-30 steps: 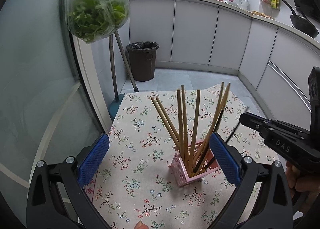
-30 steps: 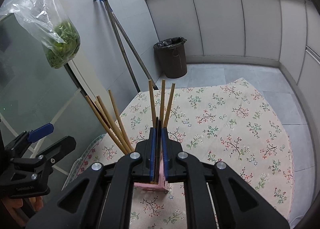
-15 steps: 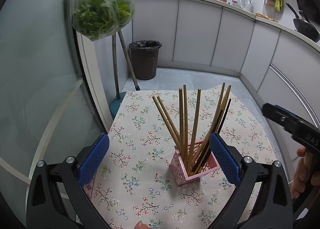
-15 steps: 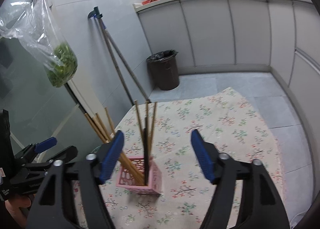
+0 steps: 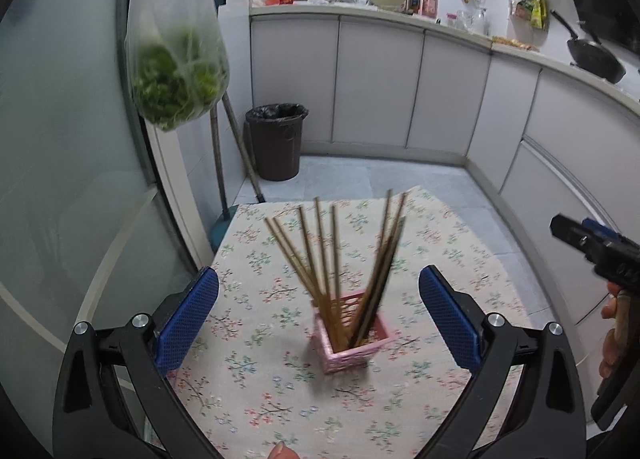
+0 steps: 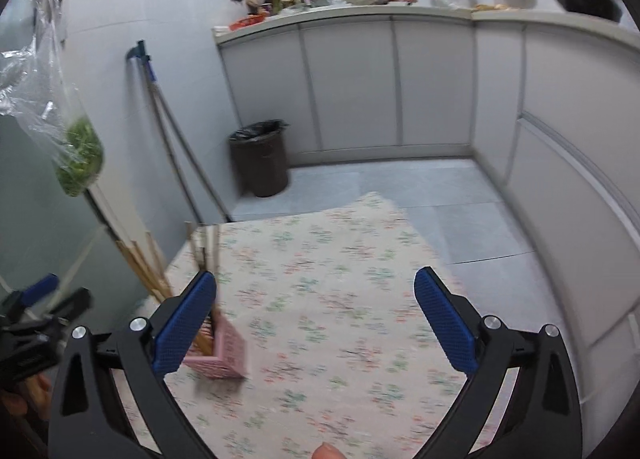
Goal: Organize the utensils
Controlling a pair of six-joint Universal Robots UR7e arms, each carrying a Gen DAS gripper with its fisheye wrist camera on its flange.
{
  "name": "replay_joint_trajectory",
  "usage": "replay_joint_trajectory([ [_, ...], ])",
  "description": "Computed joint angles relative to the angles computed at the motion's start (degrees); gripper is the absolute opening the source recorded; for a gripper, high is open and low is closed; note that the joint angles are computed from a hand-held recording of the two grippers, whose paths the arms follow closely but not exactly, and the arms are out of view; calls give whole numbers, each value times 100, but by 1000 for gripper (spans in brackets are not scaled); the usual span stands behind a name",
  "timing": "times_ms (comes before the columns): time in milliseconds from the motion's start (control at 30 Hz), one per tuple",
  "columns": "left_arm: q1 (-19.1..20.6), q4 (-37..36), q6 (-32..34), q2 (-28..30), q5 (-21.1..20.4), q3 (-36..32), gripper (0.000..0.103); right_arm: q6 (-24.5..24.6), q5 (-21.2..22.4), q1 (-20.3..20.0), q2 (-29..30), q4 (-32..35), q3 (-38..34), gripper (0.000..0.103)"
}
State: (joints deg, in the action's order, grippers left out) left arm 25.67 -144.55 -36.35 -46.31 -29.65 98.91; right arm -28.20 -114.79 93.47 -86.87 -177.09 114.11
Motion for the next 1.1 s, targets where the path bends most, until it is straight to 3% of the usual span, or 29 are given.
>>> replay_joint_trajectory([
  [200,-267,614,-583,35,199,-190,96,-370,-476,181,-319,-441,198,97],
  [433,-522,1148,-933,136,354,-433,96,-383,-829,435,-619,-581,368,97],
  [667,-675,854,-606,263,530,-440,96,-537,-981,596,-623,-750,456,97],
  [1100,-625,796,-579,249,444,-404,96,-469,-951,613,-566,-703,440,97],
])
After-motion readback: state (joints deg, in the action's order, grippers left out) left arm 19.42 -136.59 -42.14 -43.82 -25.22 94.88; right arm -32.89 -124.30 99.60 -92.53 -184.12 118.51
